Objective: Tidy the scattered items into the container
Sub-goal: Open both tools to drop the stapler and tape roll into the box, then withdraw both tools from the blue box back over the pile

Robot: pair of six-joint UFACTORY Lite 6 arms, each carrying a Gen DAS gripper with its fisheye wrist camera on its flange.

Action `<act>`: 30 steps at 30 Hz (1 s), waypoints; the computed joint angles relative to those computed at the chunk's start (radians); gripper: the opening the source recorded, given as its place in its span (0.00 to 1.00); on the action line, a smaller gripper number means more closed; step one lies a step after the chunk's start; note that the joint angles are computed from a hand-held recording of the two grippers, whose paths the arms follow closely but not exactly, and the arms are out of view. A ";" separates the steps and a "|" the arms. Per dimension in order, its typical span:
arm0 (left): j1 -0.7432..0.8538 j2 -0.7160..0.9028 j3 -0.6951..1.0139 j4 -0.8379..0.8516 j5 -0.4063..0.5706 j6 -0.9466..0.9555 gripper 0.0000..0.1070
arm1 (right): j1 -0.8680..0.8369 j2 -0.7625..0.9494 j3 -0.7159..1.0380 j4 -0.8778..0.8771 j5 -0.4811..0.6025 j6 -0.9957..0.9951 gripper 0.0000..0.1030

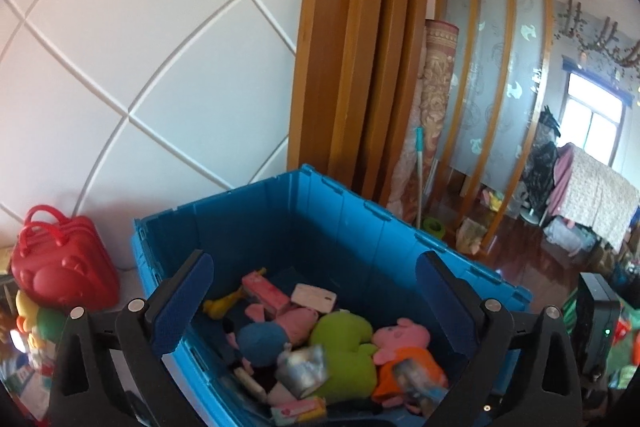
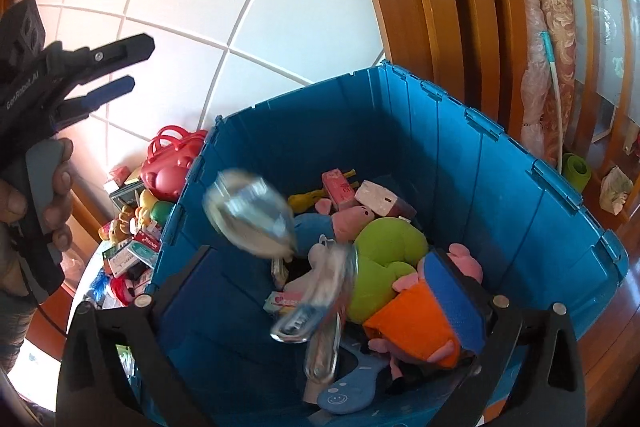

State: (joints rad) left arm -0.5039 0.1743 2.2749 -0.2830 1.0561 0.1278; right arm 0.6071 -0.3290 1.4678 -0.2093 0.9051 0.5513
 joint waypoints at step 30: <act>1.670 -0.066 -0.420 -0.574 0.342 1.072 0.95 | 0.595 0.938 1.041 -0.160 0.144 0.081 1.00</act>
